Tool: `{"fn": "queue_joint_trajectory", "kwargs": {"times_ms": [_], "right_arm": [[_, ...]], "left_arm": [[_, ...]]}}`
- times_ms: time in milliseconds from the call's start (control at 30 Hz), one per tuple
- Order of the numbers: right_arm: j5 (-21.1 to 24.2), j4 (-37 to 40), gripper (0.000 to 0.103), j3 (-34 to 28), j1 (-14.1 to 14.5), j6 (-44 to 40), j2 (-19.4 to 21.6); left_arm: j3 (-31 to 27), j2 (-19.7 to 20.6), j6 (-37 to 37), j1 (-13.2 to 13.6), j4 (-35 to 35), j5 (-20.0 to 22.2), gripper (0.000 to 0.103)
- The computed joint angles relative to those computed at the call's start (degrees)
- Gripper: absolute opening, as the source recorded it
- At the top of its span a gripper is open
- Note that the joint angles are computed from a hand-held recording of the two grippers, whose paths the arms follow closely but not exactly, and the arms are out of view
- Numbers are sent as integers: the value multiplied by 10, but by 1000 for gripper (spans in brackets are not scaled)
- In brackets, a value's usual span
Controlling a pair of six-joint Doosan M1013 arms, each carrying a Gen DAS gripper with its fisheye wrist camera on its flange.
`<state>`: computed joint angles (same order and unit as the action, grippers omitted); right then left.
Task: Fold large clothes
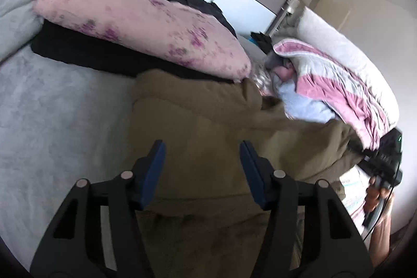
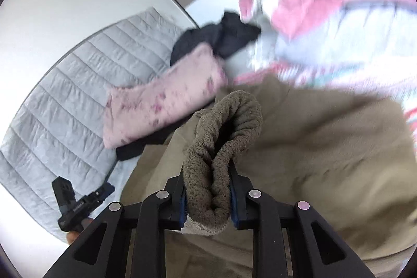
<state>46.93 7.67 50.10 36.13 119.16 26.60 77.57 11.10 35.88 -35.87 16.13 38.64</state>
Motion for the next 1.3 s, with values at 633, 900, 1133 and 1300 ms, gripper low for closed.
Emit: {"fn": "queue_joint_trajectory", "kwargs": {"times_ms": [633,900,1133,1300], "right_arm": [[-36,-160,50,129,-7,131,-75],[121,-251,49,40,24,86,4],[102,-219,52,63,19,116,-16],[112,-186,66,93,22,100,-53]], "left_arm": [[-48,43,100,-43,33,75,61],[-54,68,132,-32,-18,100,66],[-75,70,120,-41,-9,142,74],[-78,57,101,-48,-21,157,85]]}}
